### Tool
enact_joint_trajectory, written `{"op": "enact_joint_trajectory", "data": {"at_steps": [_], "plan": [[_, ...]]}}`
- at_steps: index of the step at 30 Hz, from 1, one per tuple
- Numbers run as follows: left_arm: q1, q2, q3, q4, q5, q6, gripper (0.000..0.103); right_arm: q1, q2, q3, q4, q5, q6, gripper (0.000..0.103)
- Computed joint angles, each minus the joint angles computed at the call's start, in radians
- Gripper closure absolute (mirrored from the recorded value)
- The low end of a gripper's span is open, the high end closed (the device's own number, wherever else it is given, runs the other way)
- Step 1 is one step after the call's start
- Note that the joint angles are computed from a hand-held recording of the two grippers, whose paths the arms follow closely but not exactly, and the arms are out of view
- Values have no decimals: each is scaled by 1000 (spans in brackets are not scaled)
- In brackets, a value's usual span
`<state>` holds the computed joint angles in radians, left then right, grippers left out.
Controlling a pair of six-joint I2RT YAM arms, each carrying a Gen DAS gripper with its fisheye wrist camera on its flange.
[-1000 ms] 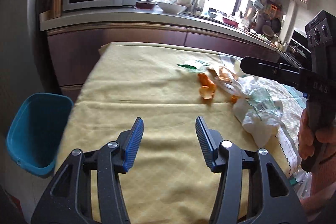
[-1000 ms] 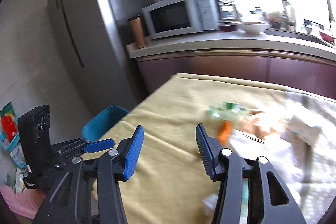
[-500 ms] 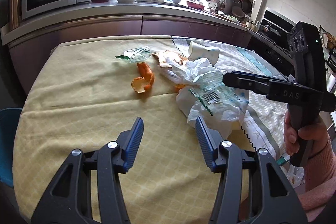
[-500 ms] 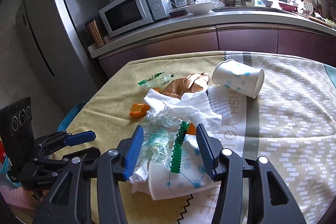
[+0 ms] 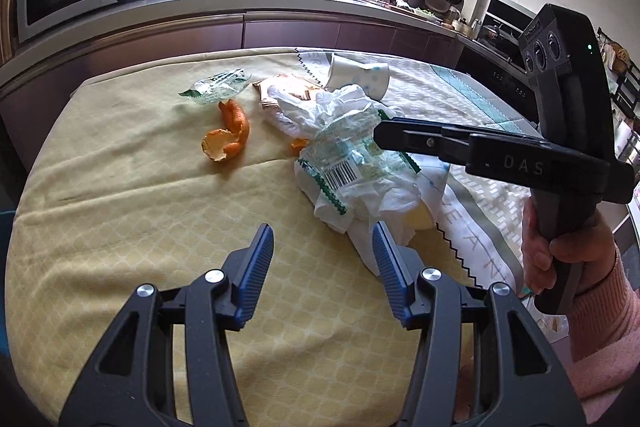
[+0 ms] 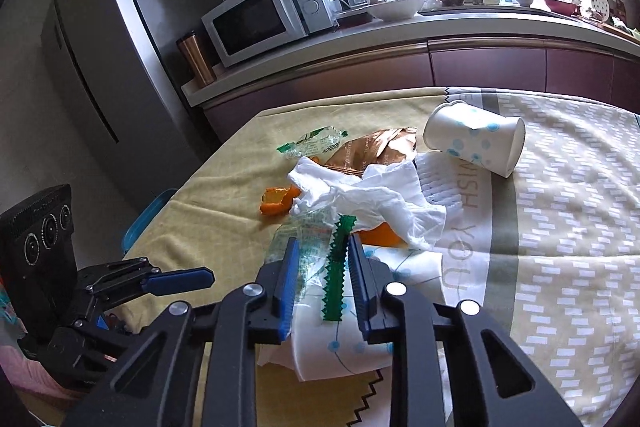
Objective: Collect trash
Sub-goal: 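Grasp the clear plastic wrapper with the right tool while the left tool grasps a tissue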
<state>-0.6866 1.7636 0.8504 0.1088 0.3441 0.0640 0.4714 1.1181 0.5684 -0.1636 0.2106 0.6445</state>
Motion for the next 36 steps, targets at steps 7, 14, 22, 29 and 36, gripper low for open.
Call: {"op": "enact_joint_trajectory", "data": {"at_steps": [7,14,22,29,36], "plan": [[-22,39,34,-26,26,-6,52,-21,-112,-44,32,-32,2,83],[-72,110,107,-67,5,-10,57,-40,-145,-64,50,-45,8,83],[-48,137,129,-84,50,-41,98,-66,-149,-85,77,-77,19,83],[1,60,58,-54,34,-29,99,-65,-132,-81,111,-90,16,83],[85,-36,-24,-48,8,-2,99,-43,-37,-44,193,-121,18,83]]}}
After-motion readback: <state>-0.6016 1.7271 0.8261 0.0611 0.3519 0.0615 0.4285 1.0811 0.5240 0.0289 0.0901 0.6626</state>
